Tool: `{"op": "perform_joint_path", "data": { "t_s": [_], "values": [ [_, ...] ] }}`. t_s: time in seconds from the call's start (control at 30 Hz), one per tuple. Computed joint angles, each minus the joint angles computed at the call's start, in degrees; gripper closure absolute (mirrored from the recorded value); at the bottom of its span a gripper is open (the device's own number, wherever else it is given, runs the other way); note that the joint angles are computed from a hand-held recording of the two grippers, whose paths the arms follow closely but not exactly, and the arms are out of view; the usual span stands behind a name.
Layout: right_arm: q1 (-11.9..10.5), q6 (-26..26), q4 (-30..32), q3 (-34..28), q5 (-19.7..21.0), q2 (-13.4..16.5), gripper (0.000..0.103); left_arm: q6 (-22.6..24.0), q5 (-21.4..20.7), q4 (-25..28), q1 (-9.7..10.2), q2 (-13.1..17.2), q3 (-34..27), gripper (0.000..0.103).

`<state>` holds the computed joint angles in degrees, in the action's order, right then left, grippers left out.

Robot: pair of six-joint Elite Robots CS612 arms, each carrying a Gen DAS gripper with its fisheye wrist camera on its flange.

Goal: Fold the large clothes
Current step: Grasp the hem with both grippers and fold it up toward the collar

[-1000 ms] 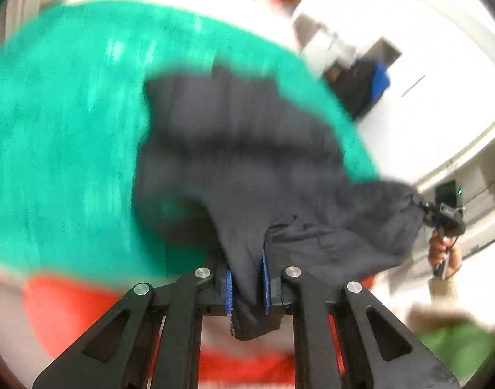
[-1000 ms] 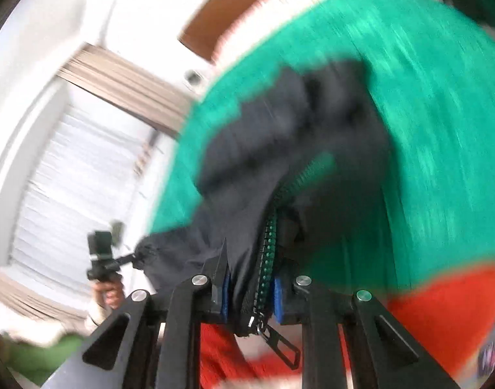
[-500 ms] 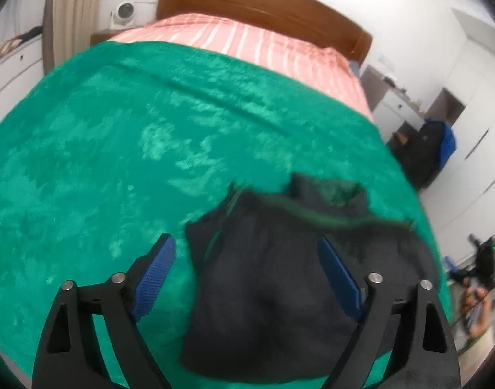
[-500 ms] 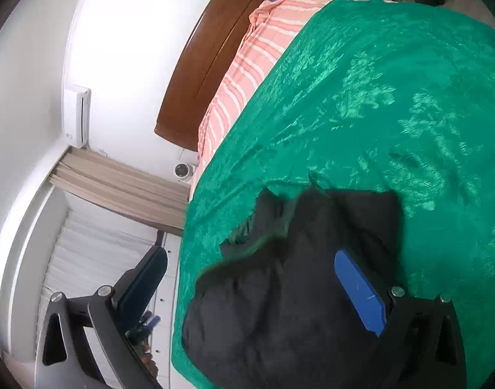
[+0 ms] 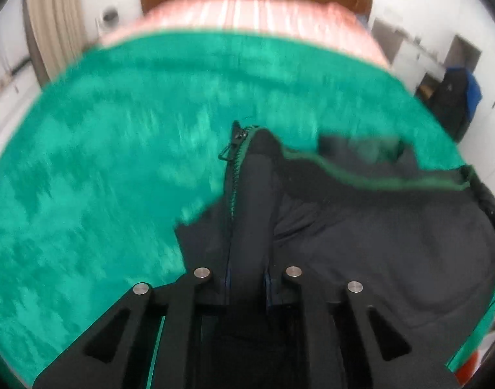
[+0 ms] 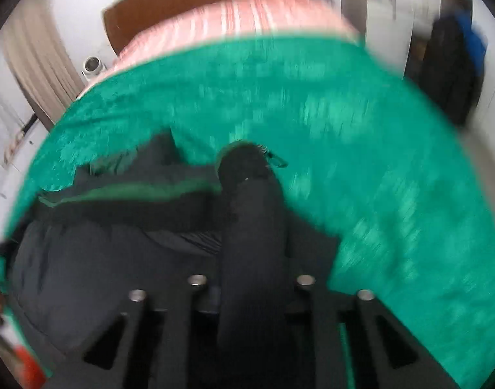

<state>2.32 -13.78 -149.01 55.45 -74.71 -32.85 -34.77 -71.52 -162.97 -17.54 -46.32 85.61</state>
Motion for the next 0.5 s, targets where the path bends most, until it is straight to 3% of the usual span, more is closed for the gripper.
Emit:
{"op": "perform_joint_path", "data": {
  "t_s": [0.1,0.17,0.2,0.27,0.3,0.37,0.43,0.5],
  "values": [
    [0.07,0.45,-8.62,1.44,0.86,-0.32,0.085,1.8,5.3,-4.83,-0.9,-0.13,0.32,0.09],
    [0.47,1.24,-6.49,-1.07,-1.12,1.57,0.085,2.3,9.08,-4.51,-1.31,1.53,-1.28,0.09],
    [0.59,1.5,-4.62,-2.43,-2.07,2.69,0.085,1.89,9.54,-2.61,-1.15,2.87,-2.58,0.089],
    [0.68,2.74,1.08,-4.63,-3.44,4.94,0.079,-0.72,6.54,2.02,-0.3,5.05,-4.43,0.084],
    [0.49,4.5,2.28,-5.32,-2.6,6.02,0.077,-1.83,5.42,1.79,-0.1,5.9,-4.35,0.081],
    [0.1,7.42,-0.96,-3.77,-0.97,6.28,0.073,-2.7,6.66,-2.9,-0.38,6.32,-2.85,0.078],
    [-0.13,7.68,-2.27,-3.04,-0.53,6.2,0.071,-2.72,6.22,-3.53,-0.28,6.06,-2.33,0.072],
    [-0.43,8.18,-2.62,-2.63,0.48,6.05,0.063,-3.44,6.12,-2.03,-0.09,5.38,-2.06,0.047]
  ]
}}
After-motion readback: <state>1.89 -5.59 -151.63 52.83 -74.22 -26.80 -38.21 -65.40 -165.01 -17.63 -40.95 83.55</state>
